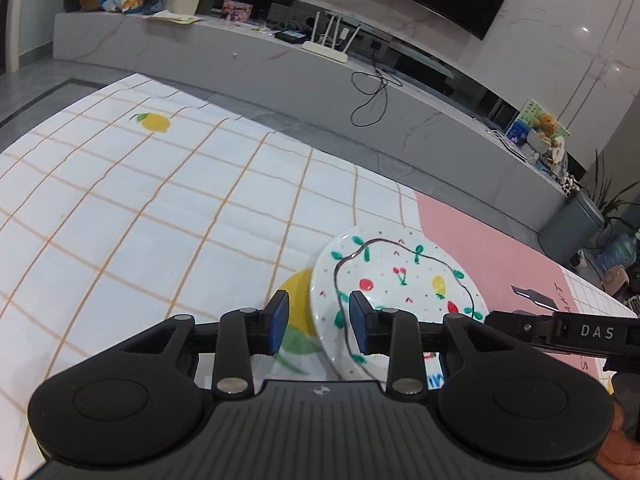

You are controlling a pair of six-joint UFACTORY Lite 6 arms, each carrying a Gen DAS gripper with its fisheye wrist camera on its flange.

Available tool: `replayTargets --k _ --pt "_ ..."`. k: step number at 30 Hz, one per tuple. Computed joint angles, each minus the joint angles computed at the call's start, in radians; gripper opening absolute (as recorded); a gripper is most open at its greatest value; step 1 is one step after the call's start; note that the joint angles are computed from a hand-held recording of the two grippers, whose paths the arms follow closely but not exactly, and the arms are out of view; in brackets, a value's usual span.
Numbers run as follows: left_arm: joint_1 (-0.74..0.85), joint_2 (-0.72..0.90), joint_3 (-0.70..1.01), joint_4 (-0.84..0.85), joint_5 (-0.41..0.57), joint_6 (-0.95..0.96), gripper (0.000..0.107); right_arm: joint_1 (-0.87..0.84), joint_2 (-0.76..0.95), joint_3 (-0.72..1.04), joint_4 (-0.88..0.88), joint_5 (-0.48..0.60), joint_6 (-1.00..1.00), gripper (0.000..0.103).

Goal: Organize plates and bowls
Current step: 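Move both grippers toward the white 'Fruity' plate, then close both grippers on the rim of the white 'Fruity' plate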

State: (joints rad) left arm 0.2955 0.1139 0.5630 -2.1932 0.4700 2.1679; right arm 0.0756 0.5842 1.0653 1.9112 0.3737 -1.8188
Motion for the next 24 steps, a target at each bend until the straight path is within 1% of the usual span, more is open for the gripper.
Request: replayTargets --k 3,4,5,7,8,10,12,14,18,21,24 --pt "-0.022 0.010 0.009 -0.040 -0.006 0.040 0.038 0.011 0.020 0.017 0.025 0.012 -0.014 0.034" --pt "-0.026 0.010 0.008 -0.042 -0.004 0.044 0.033 0.013 0.028 0.021 0.025 0.027 -0.016 0.030" --pt "-0.031 0.009 0.008 -0.039 -0.007 0.042 0.031 0.013 0.038 0.025 0.030 0.046 -0.021 0.028" --pt "-0.052 0.005 0.006 -0.084 -0.026 0.069 0.027 0.009 0.059 0.030 0.026 0.087 -0.018 0.014" --pt "-0.054 0.004 0.008 -0.084 -0.033 0.064 0.026 0.010 0.058 0.020 0.063 0.088 -0.051 0.012" --pt "-0.051 -0.002 0.011 -0.070 -0.048 0.038 0.018 0.000 0.061 0.016 0.061 0.108 -0.055 0.011" --pt "-0.028 -0.001 0.021 0.023 -0.044 -0.060 0.017 -0.018 0.063 0.024 0.001 0.124 0.014 0.010" --pt "-0.018 -0.015 0.011 0.064 -0.045 -0.104 0.017 -0.027 0.058 0.029 -0.053 0.127 0.070 0.009" --pt "0.015 -0.070 -0.024 0.152 -0.032 -0.213 0.016 -0.029 0.018 0.006 -0.114 0.127 0.120 0.008" --pt "0.039 -0.156 -0.063 0.252 -0.027 -0.321 0.015 -0.041 -0.031 -0.035 -0.149 0.145 0.159 0.008" --pt "0.051 -0.278 -0.100 0.407 -0.036 -0.497 0.015 -0.051 -0.106 -0.094 -0.171 0.150 0.181 0.008"
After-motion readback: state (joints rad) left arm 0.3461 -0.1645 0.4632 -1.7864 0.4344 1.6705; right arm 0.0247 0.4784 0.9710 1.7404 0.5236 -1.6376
